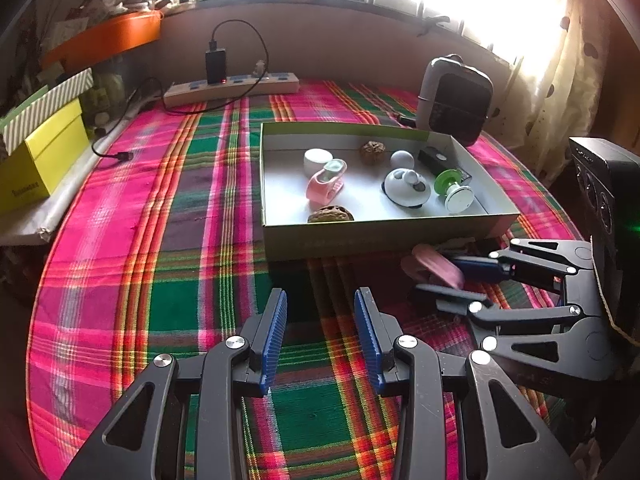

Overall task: Organize objects
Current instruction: 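Grasp the pink rounded block with right tool while left tool approaches the white cable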

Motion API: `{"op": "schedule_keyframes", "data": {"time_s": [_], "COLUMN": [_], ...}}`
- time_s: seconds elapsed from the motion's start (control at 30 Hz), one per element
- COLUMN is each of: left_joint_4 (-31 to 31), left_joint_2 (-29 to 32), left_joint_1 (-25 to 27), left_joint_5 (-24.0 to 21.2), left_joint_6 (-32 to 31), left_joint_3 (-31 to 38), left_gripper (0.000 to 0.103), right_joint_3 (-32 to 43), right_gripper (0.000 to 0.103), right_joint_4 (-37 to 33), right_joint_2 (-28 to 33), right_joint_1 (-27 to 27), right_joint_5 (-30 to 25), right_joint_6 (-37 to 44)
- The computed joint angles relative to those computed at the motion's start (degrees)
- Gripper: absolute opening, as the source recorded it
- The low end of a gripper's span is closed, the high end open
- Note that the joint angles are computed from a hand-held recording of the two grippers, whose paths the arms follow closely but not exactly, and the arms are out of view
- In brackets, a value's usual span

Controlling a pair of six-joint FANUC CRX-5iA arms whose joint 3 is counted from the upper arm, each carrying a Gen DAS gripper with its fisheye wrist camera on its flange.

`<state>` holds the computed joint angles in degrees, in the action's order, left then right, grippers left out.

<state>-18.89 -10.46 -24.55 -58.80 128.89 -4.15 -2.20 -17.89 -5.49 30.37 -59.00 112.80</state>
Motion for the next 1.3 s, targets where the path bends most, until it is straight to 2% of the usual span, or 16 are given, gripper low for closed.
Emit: {"op": "schedule_keyframes", "data": {"time_s": [0.1,0.47,0.7,0.93,1.13,1.3], "left_joint_4": [0.79,4.16,10.02,13.42,14.31,13.42], "left_joint_2": [0.01,0.9,2.36,4.94,7.37,9.13], "left_joint_1": [0.39,1.46,3.21,3.58,3.13,2.59], "left_joint_5": [0.6,2.55,6.22,9.07,9.7,9.1], "left_joint_6": [-0.81,-4.56,-10.7,-15.82,-18.61,-18.6], "left_joint_3": [-0.32,-0.87,-1.63,-0.61,1.0,2.8], "left_gripper": [0.033,0.033,0.033,0.033,0.033,0.034], "right_joint_3": [-0.86,-2.57,-4.06,-6.37,-7.33,-7.33], "right_gripper": [0.019,0.019,0.019,0.019,0.019,0.019], "right_joint_4": [1.41,0.56,-0.48,2.22,2.77,2.25], "right_joint_2": [-0.52,-2.47,-4.32,-6.56,-7.89,-7.94], "right_joint_1": [0.63,-0.47,-3.29,-5.06,-6.91,-8.31], "right_joint_5": [0.83,1.33,1.26,2.83,3.44,3.43], "right_joint_6": [-1.07,-2.16,-3.85,-7.85,-8.54,-8.32]}}
